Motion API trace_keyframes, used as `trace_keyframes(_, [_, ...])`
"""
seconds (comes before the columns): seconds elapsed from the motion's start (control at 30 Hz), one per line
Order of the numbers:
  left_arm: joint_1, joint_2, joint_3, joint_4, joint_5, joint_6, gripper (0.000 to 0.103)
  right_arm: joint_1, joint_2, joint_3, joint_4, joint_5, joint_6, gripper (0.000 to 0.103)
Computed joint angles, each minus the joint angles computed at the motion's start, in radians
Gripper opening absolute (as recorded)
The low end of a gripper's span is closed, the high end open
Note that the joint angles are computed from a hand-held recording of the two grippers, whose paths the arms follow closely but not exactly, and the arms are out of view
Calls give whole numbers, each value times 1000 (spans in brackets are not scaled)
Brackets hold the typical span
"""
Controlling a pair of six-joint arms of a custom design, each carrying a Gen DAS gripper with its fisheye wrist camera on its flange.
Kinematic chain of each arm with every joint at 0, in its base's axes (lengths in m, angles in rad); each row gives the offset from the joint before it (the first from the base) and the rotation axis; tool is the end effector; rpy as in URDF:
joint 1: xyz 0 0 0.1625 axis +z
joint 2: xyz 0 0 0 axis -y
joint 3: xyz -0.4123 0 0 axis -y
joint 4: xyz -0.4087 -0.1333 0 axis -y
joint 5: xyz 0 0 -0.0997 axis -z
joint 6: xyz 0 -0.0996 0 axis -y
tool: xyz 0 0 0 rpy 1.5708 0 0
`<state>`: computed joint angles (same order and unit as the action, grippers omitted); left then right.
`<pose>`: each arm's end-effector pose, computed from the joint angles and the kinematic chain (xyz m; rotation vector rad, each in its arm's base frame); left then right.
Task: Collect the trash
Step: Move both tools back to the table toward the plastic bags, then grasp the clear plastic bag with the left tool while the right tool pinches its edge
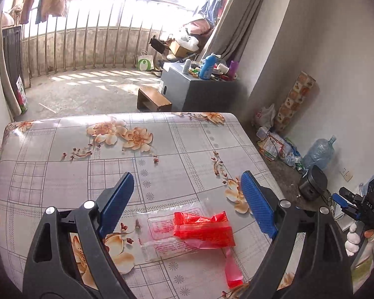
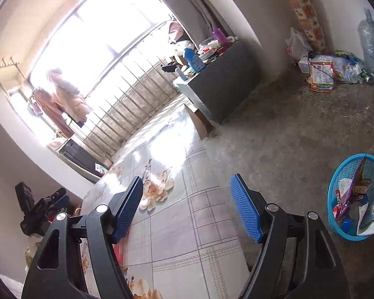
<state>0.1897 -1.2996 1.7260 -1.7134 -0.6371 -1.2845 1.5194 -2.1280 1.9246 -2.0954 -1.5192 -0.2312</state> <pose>-0.5114 -0.3154 0.3059 0.2927 2.4236 -1.1106 0.1217 -0.3295 0.5871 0.2874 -2.8725 1.0993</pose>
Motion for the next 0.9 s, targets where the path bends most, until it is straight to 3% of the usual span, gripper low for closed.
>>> trace_keyframes(0.07, [13, -27, 44, -16, -23, -6, 83, 92, 47, 23, 18, -29, 15, 67])
trace_keyframes(0.17, [38, -51, 96, -56, -64, -2, 70, 189, 120, 47, 53, -61, 49, 61])
trace_keyframes(0.3, [121, -34, 112, -118, -150, 69, 49, 269, 219, 61, 77, -121, 109, 54])
trace_keyframes(0.43, [185, -18, 119, -135, -236, 119, 29, 283, 280, 71, 67, -130, 148, 48])
trace_keyframes(0.53, [178, -24, 139, -161, -251, 142, 24, 278, 290, 76, 81, -133, 164, 42])
trace_keyframes(0.63, [171, -42, 168, -229, -324, 154, 18, 270, 287, 78, 97, -122, 162, 39])
trace_keyframes(0.9, [67, -29, 236, -350, -471, 138, 17, 226, 184, 108, 163, -108, 126, 33])
